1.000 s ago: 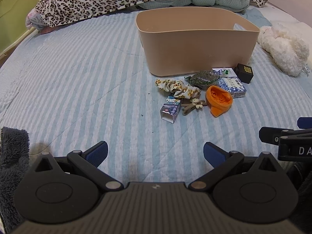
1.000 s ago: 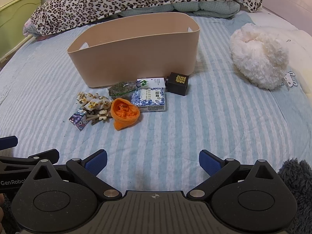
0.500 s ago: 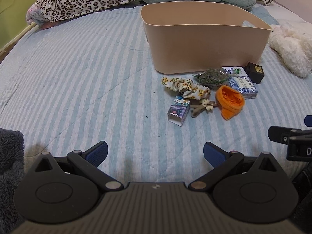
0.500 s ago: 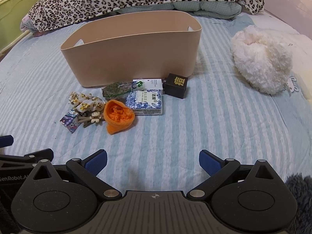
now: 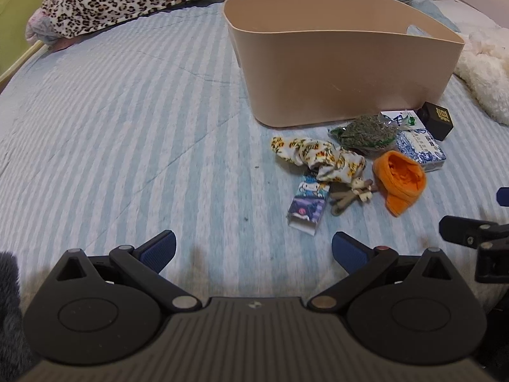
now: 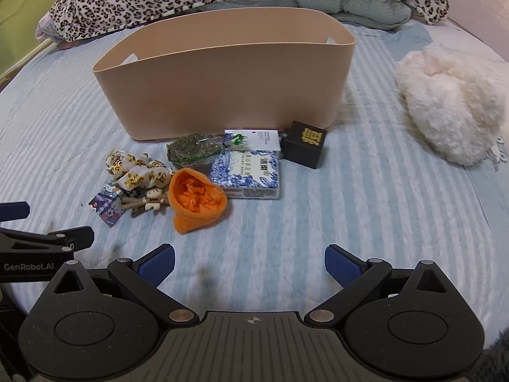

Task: Organize objects
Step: 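Move both tools toward the pile of small items, then grasp the orange cup with the right tool while the left tool grasps the cartoon box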

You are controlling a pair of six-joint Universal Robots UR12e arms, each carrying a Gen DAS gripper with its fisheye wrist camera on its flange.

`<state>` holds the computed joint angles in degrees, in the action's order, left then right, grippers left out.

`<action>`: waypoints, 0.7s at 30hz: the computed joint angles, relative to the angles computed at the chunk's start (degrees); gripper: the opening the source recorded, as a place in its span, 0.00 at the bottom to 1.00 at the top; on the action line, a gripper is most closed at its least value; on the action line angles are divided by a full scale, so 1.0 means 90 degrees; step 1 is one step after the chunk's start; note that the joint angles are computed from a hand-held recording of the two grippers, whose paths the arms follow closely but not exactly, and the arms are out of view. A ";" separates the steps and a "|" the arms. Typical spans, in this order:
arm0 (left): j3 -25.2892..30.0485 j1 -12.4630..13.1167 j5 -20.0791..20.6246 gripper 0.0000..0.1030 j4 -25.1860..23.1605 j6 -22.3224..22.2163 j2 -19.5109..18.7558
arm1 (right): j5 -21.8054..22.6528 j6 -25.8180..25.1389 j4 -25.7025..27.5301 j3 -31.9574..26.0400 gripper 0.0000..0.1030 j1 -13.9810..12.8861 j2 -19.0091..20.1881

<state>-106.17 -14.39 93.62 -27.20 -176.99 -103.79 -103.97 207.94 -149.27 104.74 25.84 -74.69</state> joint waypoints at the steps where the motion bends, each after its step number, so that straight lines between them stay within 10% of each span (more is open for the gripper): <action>1: 0.0035 0.0013 -0.0038 1.00 -0.0005 0.0043 -0.0042 | 0.0042 -0.0021 -0.0015 -0.0020 0.99 -0.0012 0.0030; 21: 0.0251 0.0248 -0.1069 0.91 0.0328 0.1085 -0.0563 | 0.0563 -0.0015 -0.0217 -0.0394 0.85 -0.0137 0.0575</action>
